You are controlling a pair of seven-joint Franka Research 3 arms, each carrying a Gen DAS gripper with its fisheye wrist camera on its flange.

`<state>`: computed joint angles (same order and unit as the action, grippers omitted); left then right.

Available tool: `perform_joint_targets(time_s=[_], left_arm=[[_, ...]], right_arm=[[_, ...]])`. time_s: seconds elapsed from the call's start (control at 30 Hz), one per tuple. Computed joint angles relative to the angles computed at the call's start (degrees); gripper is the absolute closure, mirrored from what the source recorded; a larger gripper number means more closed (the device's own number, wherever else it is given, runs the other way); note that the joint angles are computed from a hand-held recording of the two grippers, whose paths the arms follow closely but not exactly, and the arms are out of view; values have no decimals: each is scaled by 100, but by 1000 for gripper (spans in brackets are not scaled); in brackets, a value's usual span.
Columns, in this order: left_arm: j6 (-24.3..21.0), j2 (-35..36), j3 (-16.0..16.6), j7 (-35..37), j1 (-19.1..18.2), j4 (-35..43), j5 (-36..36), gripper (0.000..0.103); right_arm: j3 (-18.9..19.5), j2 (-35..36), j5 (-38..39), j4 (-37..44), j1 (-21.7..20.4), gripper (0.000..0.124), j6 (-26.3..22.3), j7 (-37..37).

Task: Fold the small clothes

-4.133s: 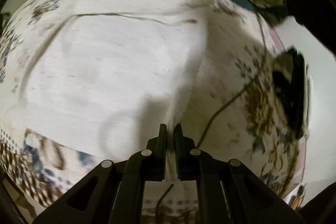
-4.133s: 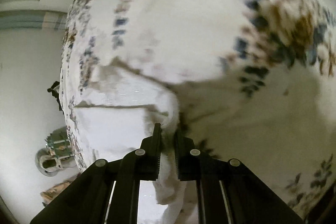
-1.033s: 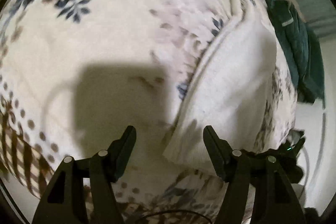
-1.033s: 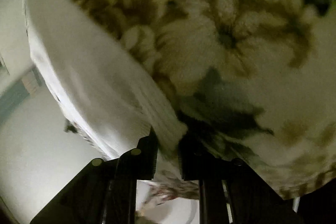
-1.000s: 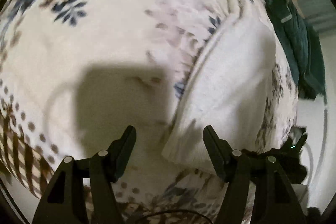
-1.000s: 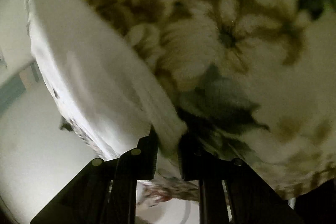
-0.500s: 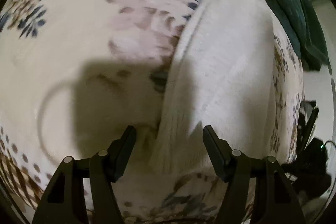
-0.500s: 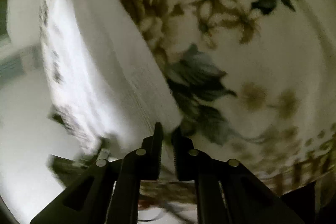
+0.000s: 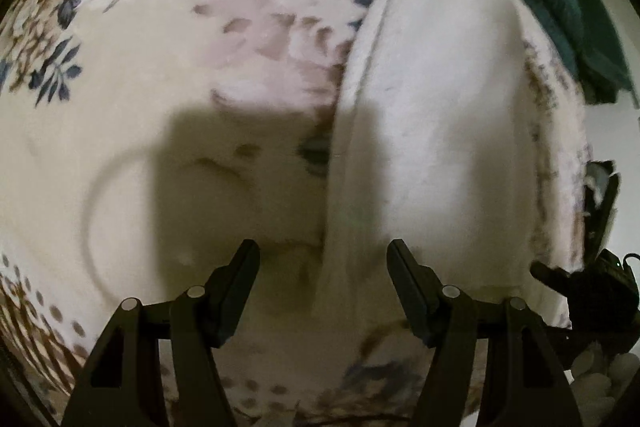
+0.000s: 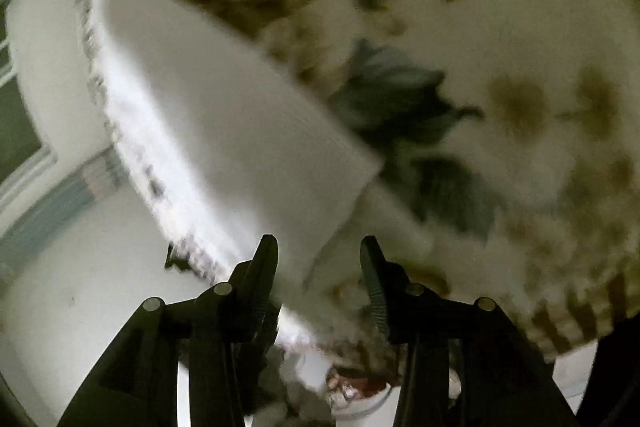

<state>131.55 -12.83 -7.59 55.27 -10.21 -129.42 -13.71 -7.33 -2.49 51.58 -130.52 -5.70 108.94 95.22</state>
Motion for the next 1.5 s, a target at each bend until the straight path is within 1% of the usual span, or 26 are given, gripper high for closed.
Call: perform_joint_targets(time_s=[0.03,0.13,0.2,0.27,0.37,0.5,0.53,0.57,0.6,0.63,0.67,0.73,0.77,0.83,0.9,0.93,1.0,1.07,1.1,1.17,1.2,1.23,1.27,1.33,1.43,1.5], left_arm=[[21,22,12,29,-5,-2,-46,39],[77,58,9,28,-1,10,-96,39],[72,53,-13,-12,5,15,-58,39],[82,70,-17,-9,-6,16,-80,39],[55,122,-44,8,-23,63,-32,39],[49,182,-65,132,-38,106,53,40],[48,204,-76,169,-40,121,97,42],[83,216,-92,237,-50,126,148,71],[95,231,-100,316,-67,142,159,93],[76,245,-95,350,-77,171,117,96],[110,185,-95,342,-72,148,107,96],[262,-52,-90,219,-44,25,169,97],[364,-187,-47,188,-45,-61,84,97],[467,-411,25,49,-10,-208,52,97],[382,-373,95,36,28,-276,113,97],[396,-323,156,98,14,-344,-7,97],[433,-184,268,385,-58,-392,-389,96],[416,-127,284,548,-56,-342,-593,92],[349,-112,325,723,-74,-284,-775,91],[229,-207,306,844,-21,-259,-782,68],[288,-273,339,987,-19,-306,-894,61],[407,-363,383,1152,-27,-402,-1047,49],[494,-374,404,1236,-20,-447,-1125,45],[657,-365,519,1542,-43,-556,-1479,45],[834,-81,632,2048,-58,-502,-2014,45],[886,172,634,2418,-38,-388,-2454,43]], right_arm=[[14,-31,119,-175,7,80,326,-2],[80,-260,433,-537,84,118,1202,126],[113,-475,223,-637,151,120,1371,188],[175,-743,-586,-655,207,122,1184,419],[231,-1213,-1350,-851,274,123,909,703],[249,-1508,-1832,-906,353,123,670,888],[244,-1505,-1922,-876,370,123,584,892],[235,-1486,-2031,-819,374,123,498,883],[265,-1490,-2068,-799,414,123,480,878],[247,-1328,-2079,-691,442,123,488,776],[267,-1314,-2097,-618,482,123,399,767],[375,-1136,-1978,-445,649,123,449,721],[391,-1137,-1972,-386,700,123,377,688],[447,-968,-1996,-232,792,123,368,671],[509,-814,-2122,-193,858,123,392,711],[583,-610,-2080,-131,936,123,528,813],[652,-175,-2024,82,1085,123,482,684],[662,44,-2046,269,1139,121,552,632],[631,188,-1845,423,1138,116,408,452],[555,471,-1520,781,1055,92,-141,107],[519,529,-1301,880,988,85,-360,-13],[499,542,-1170,925,938,72,-470,-87],[471,520,-1111,939,883,67,-541,-174],[455,514,-1041,979,823,67,-486,-409],[414,594,-909,959,738,67,-133,-634],[476,803,-454,959,734,66,141,-867]])
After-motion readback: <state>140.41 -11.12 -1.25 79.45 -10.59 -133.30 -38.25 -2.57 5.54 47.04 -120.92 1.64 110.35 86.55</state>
